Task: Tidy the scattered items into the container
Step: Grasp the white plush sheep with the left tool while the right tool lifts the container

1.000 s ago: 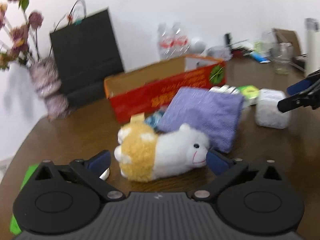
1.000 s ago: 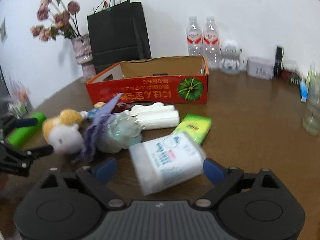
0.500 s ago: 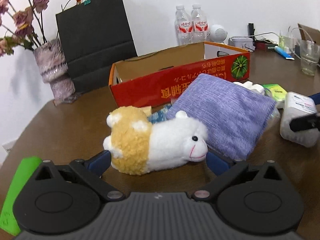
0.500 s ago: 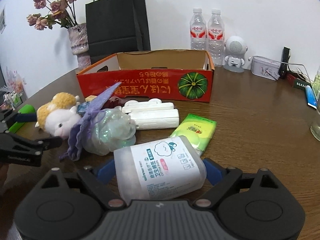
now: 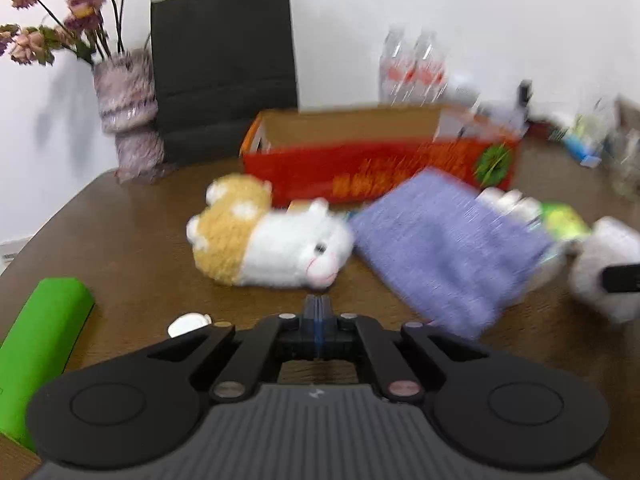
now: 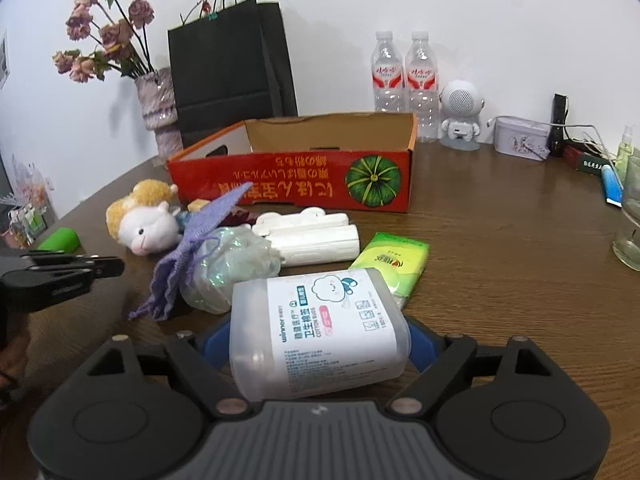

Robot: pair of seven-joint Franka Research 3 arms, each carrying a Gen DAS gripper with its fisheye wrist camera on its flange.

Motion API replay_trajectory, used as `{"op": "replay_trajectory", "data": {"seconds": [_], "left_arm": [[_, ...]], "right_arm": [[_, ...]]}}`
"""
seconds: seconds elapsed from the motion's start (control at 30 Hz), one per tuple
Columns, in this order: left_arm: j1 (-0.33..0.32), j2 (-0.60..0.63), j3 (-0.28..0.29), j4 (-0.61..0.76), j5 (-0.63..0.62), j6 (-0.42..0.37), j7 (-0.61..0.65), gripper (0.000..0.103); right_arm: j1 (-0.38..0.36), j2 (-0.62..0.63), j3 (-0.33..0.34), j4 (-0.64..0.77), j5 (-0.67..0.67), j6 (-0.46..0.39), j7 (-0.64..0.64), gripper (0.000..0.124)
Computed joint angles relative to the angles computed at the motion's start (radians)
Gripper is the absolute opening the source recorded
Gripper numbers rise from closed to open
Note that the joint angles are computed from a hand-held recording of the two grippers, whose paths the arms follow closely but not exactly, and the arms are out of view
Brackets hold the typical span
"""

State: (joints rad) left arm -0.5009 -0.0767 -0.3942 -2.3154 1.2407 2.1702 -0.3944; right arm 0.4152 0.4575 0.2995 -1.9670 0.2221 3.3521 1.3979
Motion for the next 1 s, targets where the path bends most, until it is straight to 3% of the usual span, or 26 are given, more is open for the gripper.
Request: {"op": "replay_trajectory", "data": {"seconds": [0.07, 0.13, 0.17, 0.2, 0.23, 0.3, 0.4, 0.5, 0.53, 0.57, 0.67, 0.73, 0.77, 0.8, 0.9, 0.93, 1.0], "left_arm": [[-0.006, -0.018, -0.01, 0.001, 0.003, -0.032, -0.009, 0.001], [-0.003, -0.002, -0.014, 0.032, 0.0, -0.111, -0.063, 0.018], [0.0, 0.022, -0.012, 0.061, 0.002, -0.15, -0.078, 0.08], [0.002, 0.053, -0.006, 0.103, -0.015, -0.199, -0.063, 0.098], [0.003, 0.095, 0.003, 0.149, -0.009, -0.256, -0.053, 0.103], [0.014, 0.193, 0.044, 0.277, -0.063, -0.317, 0.009, 0.103], [0.045, 0.321, 0.112, 0.453, -0.211, -0.286, 0.116, 0.103], [0.034, 0.447, 0.17, 0.59, -0.276, -0.336, 0.169, 0.103], [0.029, 0.453, 0.185, 0.583, -0.269, -0.318, 0.158, 0.099], [0.028, 0.439, 0.198, 0.542, -0.238, -0.259, 0.133, 0.086], [0.025, 0.405, 0.213, 0.451, -0.133, -0.15, 0.149, 0.078], [0.034, 0.354, 0.215, 0.367, -0.077, -0.074, 0.129, 0.071], [0.038, 0.319, 0.212, 0.319, -0.047, -0.034, 0.1, 0.059], [0.048, 0.277, 0.207, 0.259, -0.006, 0.026, 0.079, 0.059], [0.084, 0.175, 0.18, 0.12, 0.12, 0.206, 0.08, 0.062], [0.084, 0.167, 0.165, 0.104, 0.124, 0.197, 0.085, 0.067], [0.07, 0.184, 0.136, 0.108, 0.11, 0.112, 0.075, 0.095]], "right_arm": [[-0.039, 0.0, 0.041, -0.008, -0.014, 0.013, 0.004, 0.085], [-0.054, 0.005, 0.058, -0.005, -0.024, 0.015, 0.012, 0.085], [-0.066, 0.01, 0.07, -0.002, -0.029, 0.015, 0.017, 0.085], [-0.075, 0.016, 0.082, 0.001, -0.034, 0.015, 0.023, 0.085], [-0.083, 0.021, 0.09, 0.005, -0.039, 0.011, 0.028, 0.085], [-0.081, 0.027, 0.089, 0.01, -0.042, 0.004, 0.033, 0.085], [-0.098, 0.038, 0.109, 0.017, -0.05, -0.001, 0.036, 0.085], [-0.109, 0.045, 0.122, 0.018, -0.056, 0.003, 0.039, 0.085], [-0.12, 0.046, 0.133, 0.015, -0.062, 0.006, 0.039, 0.085], [-0.139, 0.049, 0.153, 0.012, -0.071, 0.011, 0.04, 0.085], [-0.202, 0.064, 0.215, 0.005, -0.106, 0.023, 0.053, 0.085], [-0.205, 0.067, 0.216, 0.006, -0.116, 0.022, 0.063, 0.085], [-0.202, 0.065, 0.212, 0.003, -0.118, 0.025, 0.067, 0.085], [-0.199, 0.061, 0.209, -0.002, -0.121, 0.032, 0.071, 0.085], [-0.177, 0.036, 0.182, -0.026, -0.132, 0.056, 0.083, 0.085], [-0.153, 0.023, 0.156, -0.03, -0.13, 0.049, 0.084, 0.085], [-0.093, 0.003, 0.094, -0.036, -0.113, 0.035, 0.077, 0.082]]}}
